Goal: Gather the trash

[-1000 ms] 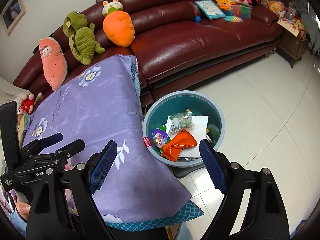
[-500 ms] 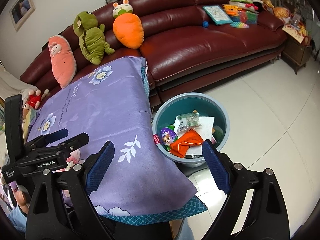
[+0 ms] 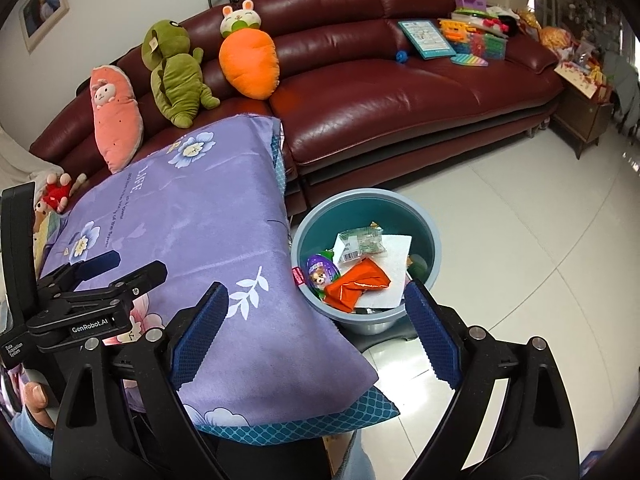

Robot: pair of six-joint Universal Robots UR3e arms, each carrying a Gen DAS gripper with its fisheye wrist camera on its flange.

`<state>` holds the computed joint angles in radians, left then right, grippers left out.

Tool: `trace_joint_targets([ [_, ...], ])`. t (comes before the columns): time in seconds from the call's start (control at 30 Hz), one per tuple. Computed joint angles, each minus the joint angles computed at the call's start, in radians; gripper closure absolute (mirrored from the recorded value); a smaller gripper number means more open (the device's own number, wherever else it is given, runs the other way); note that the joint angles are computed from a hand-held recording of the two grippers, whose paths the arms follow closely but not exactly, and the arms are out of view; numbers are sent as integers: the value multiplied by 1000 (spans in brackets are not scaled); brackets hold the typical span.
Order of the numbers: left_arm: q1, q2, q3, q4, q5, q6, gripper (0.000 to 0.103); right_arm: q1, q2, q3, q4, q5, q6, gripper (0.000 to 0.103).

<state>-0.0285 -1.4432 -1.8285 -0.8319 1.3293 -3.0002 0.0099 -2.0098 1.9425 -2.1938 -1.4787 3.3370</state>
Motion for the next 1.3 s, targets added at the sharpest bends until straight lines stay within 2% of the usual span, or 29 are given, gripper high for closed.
trace_joint_targets([
  [0.3,-32,-32,13,-3,8,-5,4,-27,-29,22,11,2,-7,17],
  [0.47,-61,-48,-4,39,16,-13,4,-44,-31,40,9,6,0,17],
  [0.77,-119,-90,-10,86,86,-27,4,-93,-38,92,-11,29,-12,17],
  [1.3,-152,-178,29,106,128,-34,4,-120,31,139,-85,31,-4,17],
])
